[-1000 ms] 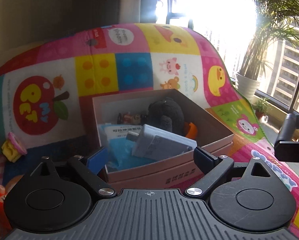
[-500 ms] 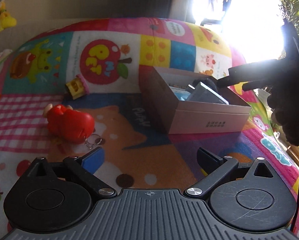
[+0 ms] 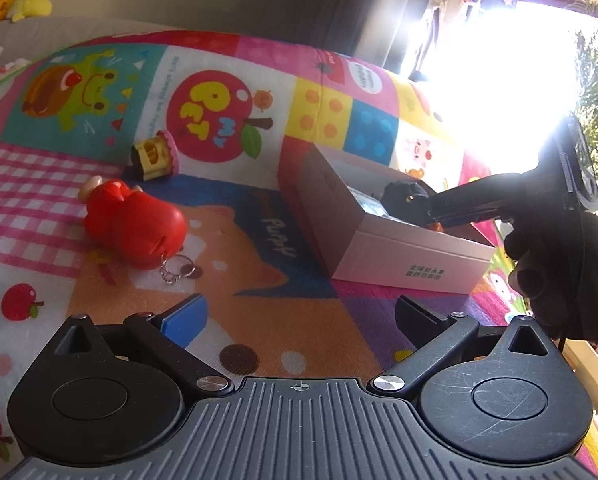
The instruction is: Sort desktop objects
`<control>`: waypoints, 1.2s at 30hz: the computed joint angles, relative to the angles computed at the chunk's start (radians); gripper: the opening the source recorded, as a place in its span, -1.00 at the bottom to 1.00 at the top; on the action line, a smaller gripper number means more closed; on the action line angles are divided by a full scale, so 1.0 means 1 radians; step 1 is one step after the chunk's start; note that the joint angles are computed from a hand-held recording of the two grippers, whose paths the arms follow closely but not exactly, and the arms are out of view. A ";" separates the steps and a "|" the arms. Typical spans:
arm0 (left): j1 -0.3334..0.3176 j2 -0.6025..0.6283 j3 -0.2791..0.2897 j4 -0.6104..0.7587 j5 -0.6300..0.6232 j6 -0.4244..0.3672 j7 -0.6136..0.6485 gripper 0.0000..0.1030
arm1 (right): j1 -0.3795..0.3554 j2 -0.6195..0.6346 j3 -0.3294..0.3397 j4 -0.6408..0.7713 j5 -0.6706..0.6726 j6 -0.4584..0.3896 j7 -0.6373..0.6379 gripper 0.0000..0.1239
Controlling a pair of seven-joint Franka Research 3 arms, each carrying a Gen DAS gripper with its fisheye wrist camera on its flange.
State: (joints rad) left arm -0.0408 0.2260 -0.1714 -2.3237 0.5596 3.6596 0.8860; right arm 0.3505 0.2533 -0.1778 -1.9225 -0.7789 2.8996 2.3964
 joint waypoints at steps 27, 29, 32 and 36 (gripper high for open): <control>-0.372 0.046 0.212 0.163 -1.593 0.053 1.106 1.00 | 0.109 0.003 0.076 -0.071 0.130 0.231 -0.372 0.09; -0.331 0.036 0.195 0.166 -1.624 0.019 1.090 1.00 | 0.248 0.050 -0.058 -0.027 0.026 0.265 -0.313 0.23; -0.284 0.023 0.162 0.148 -1.619 0.000 1.078 1.00 | 0.313 0.145 -0.086 0.072 0.036 0.274 -0.360 0.26; -0.254 0.007 0.130 0.116 -1.560 -0.004 1.040 1.00 | 0.302 0.258 -0.026 0.205 0.131 0.219 -0.436 0.26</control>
State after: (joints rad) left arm -0.2952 0.2331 -0.0409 -2.2081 -1.0004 3.6555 1.9264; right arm 0.6523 0.5113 -0.2043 -1.7174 -0.6483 3.1184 1.9607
